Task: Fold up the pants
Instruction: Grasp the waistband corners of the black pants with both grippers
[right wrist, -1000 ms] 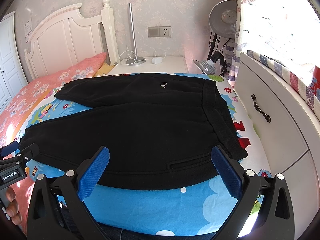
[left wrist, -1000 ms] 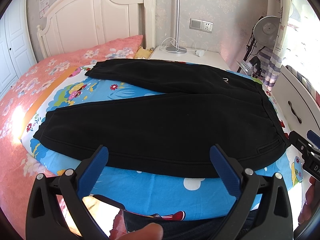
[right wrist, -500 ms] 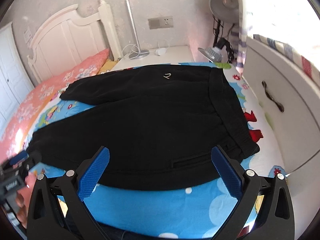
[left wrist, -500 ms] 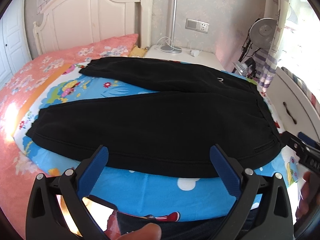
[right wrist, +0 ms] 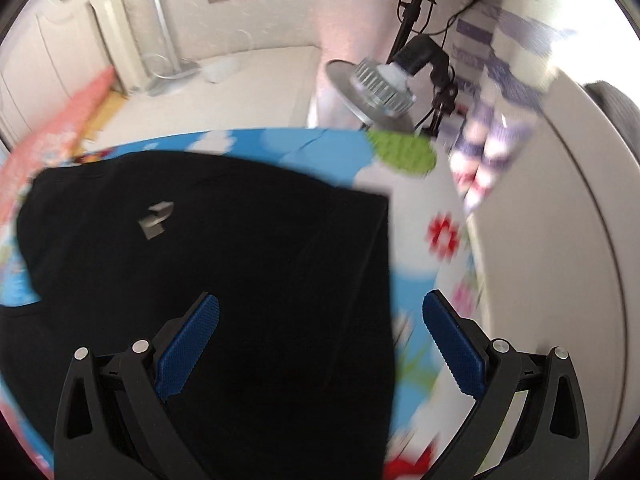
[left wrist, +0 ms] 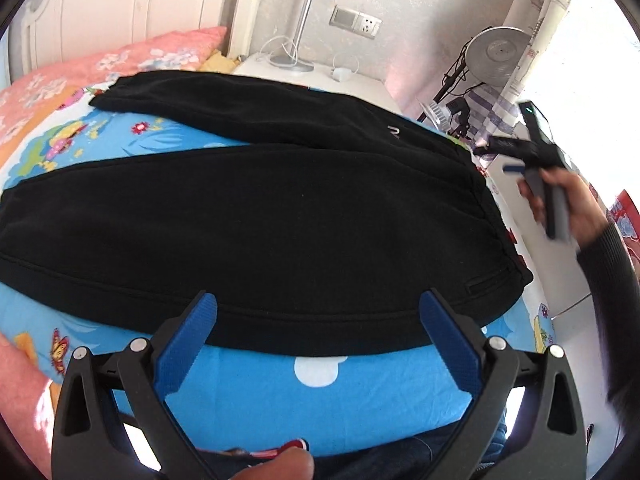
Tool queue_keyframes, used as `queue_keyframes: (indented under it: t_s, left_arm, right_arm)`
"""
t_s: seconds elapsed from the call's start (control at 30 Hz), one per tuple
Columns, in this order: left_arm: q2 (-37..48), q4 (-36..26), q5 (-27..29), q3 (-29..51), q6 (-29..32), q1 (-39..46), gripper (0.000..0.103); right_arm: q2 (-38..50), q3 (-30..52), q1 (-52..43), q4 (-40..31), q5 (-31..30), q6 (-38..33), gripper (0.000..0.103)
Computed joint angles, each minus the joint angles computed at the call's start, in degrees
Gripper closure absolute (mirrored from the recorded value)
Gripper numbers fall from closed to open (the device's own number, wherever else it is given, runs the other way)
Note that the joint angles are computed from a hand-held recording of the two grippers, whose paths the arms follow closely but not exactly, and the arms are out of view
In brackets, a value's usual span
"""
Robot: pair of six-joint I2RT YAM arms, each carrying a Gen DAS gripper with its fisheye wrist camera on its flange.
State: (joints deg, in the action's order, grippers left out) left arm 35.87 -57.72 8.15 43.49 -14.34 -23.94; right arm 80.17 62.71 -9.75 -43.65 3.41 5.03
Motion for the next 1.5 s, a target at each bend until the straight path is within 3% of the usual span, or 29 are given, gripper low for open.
queue_keyframes:
  t_s: [0.1,0.2,0.23,0.27,0.33,0.37,0.4,0.47,0.73,0.8,0.83,0.87,0.93,1.13,1.23,1.37,1.43,1.5]
  left_arm:
    - [4.56,3.13,0.85,-0.92,-0.38,1.12,0.002]
    - [8.11,5.51,1.93,-0.88,-0.13,2.79,0.002]
    - [8.9,6.01,2.5,-0.85,0.4,3.67,0.002]
    - [10.11,6.81,2.61,-0.71,0.51,4.14,0.002]
    - [12.39,7.85,3.48,-0.24,1.22,5.9,0.002]
    - [13.62,8.51,3.97,-0.08,1.5,6.93,0.002]
    - [14.52,9.09,4.16,-0.03,1.66,7.59,0.002]
    - [16.19,9.88,4.43,0.27,1.87,8.62,0.002]
    - [20.72,11.07,4.65,1.21,3.52,12.56,0.002]
    - [21.55,11.22,4.5,1.59,3.8,13.33,0.002]
    - [21.97,11.3,4.37,1.83,3.91,13.53,0.002]
    - [22.45,11.38,4.39,2.21,4.2,13.88,0.002]
    - [23.45,11.97,4.43,2.96,4.82,14.34,0.002]
    - [27.15,14.17,4.17,8.14,5.28,12.84,0.002]
    - [29.02,15.08,5.2,11.53,5.34,12.22,0.002]
    - [34.71,16.48,13.85,16.65,4.65,14.01,0.002]
    - [39.15,17.56,18.38,19.44,3.08,15.06,0.003]
    - [45.36,19.2,24.53,22.82,0.61,16.15,0.01]
  right_arm:
    - [7.31,4.01,-2.14,2.7,-1.71,-3.27,0.006]
    - [12.14,7.87,-1.95,2.91,-2.05,-5.79,0.015]
    - [14.47,10.2,-2.16,2.49,-2.36,-6.99,0.028]
    - [16.47,11.94,-1.81,1.54,-1.99,-8.27,0.032]
    - [19.43,14.45,-1.62,1.0,-1.65,-9.89,0.026]
    - [20.96,15.86,-1.73,0.58,-2.23,-11.22,0.014]
    - [22.11,17.0,-1.99,0.47,-3.11,-12.39,0.01]
    - [24.34,19.54,-2.56,-0.09,-5.55,-15.51,0.009]
    - [37.37,35.2,-5.97,-13.01,-13.32,-23.97,0.01]
    - [37.14,36.43,-6.03,-15.4,-15.62,-27.1,0.037]
    - [37.59,38.32,-5.77,-17.73,-17.16,-27.81,0.064]
    - [37.06,38.7,-5.4,-18.66,-17.2,-27.8,0.08]
    - [33.25,35.53,-3.98,-17.16,-14.62,-29.09,0.091]
    - [13.92,20.37,-2.11,-8.88,-16.31,-26.2,0.092]
    - [-1.47,8.27,3.35,-4.21,-11.78,-23.02,0.092]
    - [-18.36,-4.3,19.68,-3.36,0.17,-12.76,0.092]
    - [-23.58,-10.22,29.7,-3.52,6.31,-3.89,0.092]
    - [-27.2,-15.55,37.95,-4.11,11.3,6.14,0.092]
